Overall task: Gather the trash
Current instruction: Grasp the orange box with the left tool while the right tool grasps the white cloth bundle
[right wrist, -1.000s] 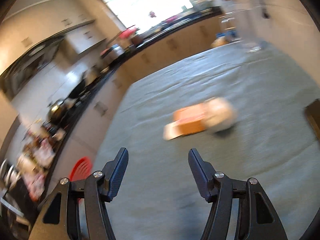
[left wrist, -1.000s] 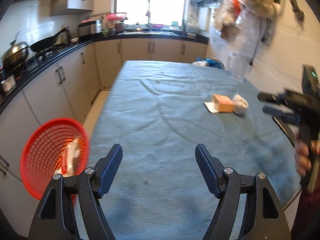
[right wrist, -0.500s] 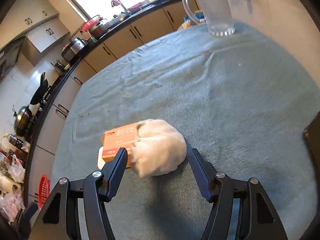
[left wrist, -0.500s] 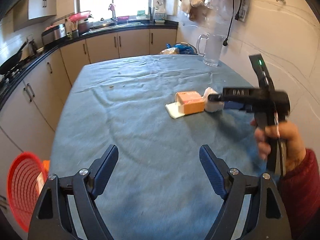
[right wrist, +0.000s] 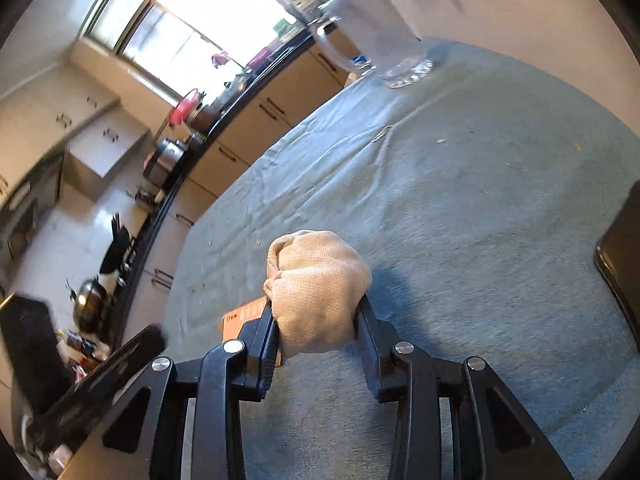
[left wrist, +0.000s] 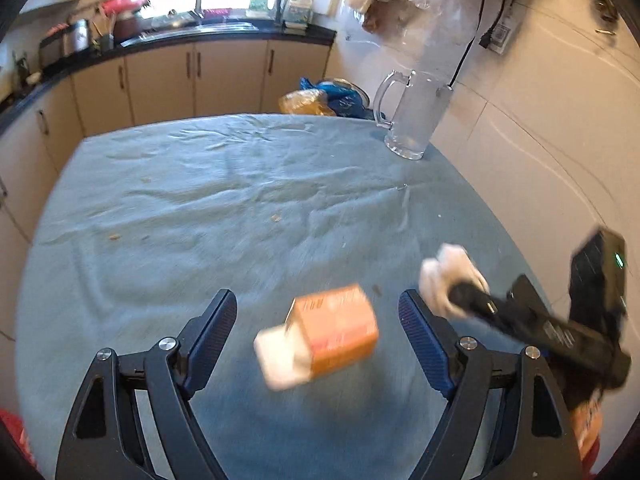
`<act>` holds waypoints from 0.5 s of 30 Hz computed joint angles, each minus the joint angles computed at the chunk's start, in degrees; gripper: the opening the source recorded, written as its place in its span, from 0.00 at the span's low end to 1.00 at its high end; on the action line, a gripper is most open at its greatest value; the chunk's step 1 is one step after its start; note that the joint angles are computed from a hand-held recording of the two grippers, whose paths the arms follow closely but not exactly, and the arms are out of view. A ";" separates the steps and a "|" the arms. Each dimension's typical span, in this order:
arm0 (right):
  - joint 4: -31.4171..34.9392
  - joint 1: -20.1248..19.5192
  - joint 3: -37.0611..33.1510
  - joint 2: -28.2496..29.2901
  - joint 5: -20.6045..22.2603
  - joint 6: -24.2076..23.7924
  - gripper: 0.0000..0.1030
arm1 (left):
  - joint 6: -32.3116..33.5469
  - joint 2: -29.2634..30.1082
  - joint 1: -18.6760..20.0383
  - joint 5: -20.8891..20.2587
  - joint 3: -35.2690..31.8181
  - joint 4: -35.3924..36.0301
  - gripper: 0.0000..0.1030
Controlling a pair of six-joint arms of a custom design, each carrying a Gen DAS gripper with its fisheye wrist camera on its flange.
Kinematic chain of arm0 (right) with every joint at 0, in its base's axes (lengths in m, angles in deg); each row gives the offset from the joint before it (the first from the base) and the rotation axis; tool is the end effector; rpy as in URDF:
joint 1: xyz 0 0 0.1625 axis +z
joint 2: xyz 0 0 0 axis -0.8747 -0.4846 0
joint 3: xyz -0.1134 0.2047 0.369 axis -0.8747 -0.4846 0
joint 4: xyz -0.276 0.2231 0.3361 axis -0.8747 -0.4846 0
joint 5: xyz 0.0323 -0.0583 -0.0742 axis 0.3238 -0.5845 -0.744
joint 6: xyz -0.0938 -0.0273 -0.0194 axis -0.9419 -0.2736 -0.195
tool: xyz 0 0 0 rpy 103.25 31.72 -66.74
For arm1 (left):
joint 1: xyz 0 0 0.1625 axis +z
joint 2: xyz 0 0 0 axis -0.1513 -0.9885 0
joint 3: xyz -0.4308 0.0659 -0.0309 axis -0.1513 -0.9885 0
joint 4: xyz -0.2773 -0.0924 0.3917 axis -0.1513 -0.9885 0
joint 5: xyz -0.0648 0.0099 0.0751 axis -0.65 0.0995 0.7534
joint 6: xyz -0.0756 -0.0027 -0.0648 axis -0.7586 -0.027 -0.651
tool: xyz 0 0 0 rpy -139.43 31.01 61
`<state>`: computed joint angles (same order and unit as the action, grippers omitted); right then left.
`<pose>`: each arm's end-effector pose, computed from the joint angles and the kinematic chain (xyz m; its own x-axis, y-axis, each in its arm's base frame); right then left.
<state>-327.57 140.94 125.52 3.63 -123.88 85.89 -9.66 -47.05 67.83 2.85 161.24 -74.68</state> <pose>0.0262 -0.4486 0.1022 -0.8576 0.5064 -0.0901 0.2665 0.2877 -0.9199 -0.2205 -0.6658 -0.0176 -0.5490 0.8005 -0.2403 0.8318 0.5514 -0.0637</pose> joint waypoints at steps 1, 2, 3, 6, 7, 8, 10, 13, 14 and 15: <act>-0.54 -0.19 0.21 0.08 0.50 0.48 0.37 | -0.55 1.41 0.15 -0.46 -1.78 1.20 0.80; -0.65 -0.16 0.22 0.13 0.66 0.72 0.37 | -1.03 2.69 0.42 -1.47 -3.74 3.60 0.80; -0.94 -0.25 0.42 0.09 1.24 1.00 0.37 | -1.32 3.67 0.62 -2.43 -5.45 6.20 0.80; -1.58 -0.42 0.60 -0.31 2.09 1.92 0.37 | -1.11 5.54 0.77 -2.11 -7.72 10.39 0.80; -2.25 -0.62 0.82 -0.32 2.41 2.37 0.37 | -0.63 5.67 0.89 -2.28 -7.90 11.49 0.80; -2.80 -0.84 1.05 -0.34 2.73 2.60 0.37 | 0.04 5.59 1.05 -2.69 -7.80 12.34 0.80; -3.49 -0.91 1.34 -0.41 3.12 2.79 0.37 | 2.48 4.97 1.29 -3.19 -6.97 13.96 0.80; -4.40 -0.75 1.57 -0.27 3.07 2.76 0.37 | 5.86 3.27 1.30 -3.04 -4.68 15.44 0.80; -4.71 -0.71 1.62 -0.15 3.03 2.84 0.37 | 6.85 2.63 1.25 -2.79 -3.84 15.86 0.80; -5.00 -0.71 1.69 -0.09 3.04 2.96 0.37 | 8.38 1.68 1.21 -2.60 -2.51 16.17 0.80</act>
